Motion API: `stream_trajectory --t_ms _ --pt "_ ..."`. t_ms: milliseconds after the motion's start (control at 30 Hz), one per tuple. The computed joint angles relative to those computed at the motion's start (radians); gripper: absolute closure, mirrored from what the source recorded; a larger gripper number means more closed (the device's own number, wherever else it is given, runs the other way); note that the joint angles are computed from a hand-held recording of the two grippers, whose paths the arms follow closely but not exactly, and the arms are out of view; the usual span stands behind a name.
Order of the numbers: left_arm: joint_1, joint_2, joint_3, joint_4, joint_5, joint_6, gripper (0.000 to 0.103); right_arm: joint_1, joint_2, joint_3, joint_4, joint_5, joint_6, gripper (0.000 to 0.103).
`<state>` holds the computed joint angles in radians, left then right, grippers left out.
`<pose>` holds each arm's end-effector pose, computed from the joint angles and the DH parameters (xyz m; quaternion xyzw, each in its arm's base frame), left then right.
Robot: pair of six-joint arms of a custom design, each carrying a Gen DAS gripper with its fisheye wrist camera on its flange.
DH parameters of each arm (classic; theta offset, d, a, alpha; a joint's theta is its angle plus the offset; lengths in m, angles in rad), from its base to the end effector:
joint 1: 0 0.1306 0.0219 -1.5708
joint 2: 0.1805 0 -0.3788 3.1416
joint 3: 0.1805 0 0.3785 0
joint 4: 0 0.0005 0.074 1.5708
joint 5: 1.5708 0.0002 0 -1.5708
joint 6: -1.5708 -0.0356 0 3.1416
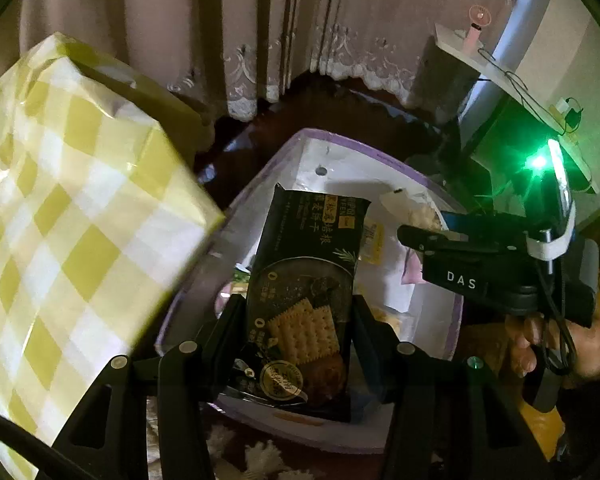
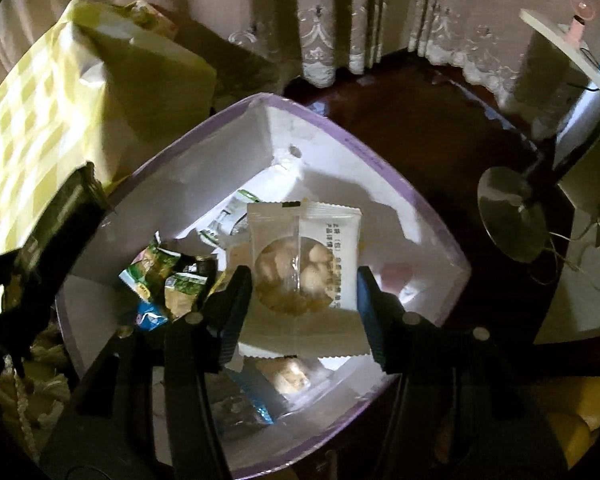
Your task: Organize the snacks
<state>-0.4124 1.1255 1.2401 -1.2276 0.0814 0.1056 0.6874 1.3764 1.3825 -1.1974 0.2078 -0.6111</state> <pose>0.3165 -0.1422 0.4412 0.1578 0.9603 -0.0964 0.2090 0.3414 0.2701 0.4105 -0.0177 0.9768 0.0323 0.2110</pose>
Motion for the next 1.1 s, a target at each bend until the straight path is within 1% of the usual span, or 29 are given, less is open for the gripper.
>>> stream_trajectory --t_ms 133,200,267,367,433,500,567,633,667,800,900,1033,1100 --pt "0.000 0.030 0.012 -0.007 0.040 0.036 0.049 -0.007 -0.002 -0.001 -0.006 0.015 0.000 0.043" --pt "0.001 0.040 0.014 -0.018 0.051 0.049 0.041 -0.007 -0.003 0.002 -0.009 0.028 -0.005 0.039" --pt "0.002 0.039 0.010 -0.023 0.055 0.060 0.039 -0.003 -0.004 0.008 -0.018 0.040 -0.010 0.037" --pt "0.018 0.018 -0.002 -0.022 0.092 0.094 0.036 0.006 -0.003 0.018 -0.032 0.058 -0.013 0.035" --pt "0.023 -0.013 -0.017 -0.012 0.093 0.133 0.034 0.020 -0.004 0.026 -0.043 0.070 -0.016 0.034" --pt "0.032 -0.061 -0.040 -0.007 0.094 0.180 0.028 0.032 -0.004 0.035 -0.054 0.077 -0.019 0.031" --pt "0.048 -0.103 -0.059 -0.008 0.112 0.229 0.026 0.051 -0.006 0.045 -0.068 0.088 -0.024 0.030" --pt "0.069 -0.149 -0.078 -0.041 0.147 0.274 0.024 0.069 -0.011 0.053 -0.082 0.094 -0.029 0.030" --pt "0.075 -0.173 -0.091 -0.058 0.153 0.301 0.019 0.082 -0.014 0.059 -0.092 0.099 -0.030 0.030" --pt "0.094 -0.218 -0.117 -0.149 0.154 0.338 0.018 0.121 -0.018 0.079 -0.118 0.113 -0.033 0.030" --pt "0.120 -0.266 -0.151 -0.131 0.179 0.365 0.018 0.151 -0.019 0.091 -0.140 0.126 -0.035 0.030" --pt "0.087 -0.277 -0.166 -0.121 0.136 0.393 0.018 0.188 -0.020 0.107 -0.169 0.148 -0.044 0.030" --pt "0.079 -0.285 -0.177 -0.109 0.128 0.411 0.018 0.197 -0.021 0.112 -0.175 0.156 -0.046 0.030"
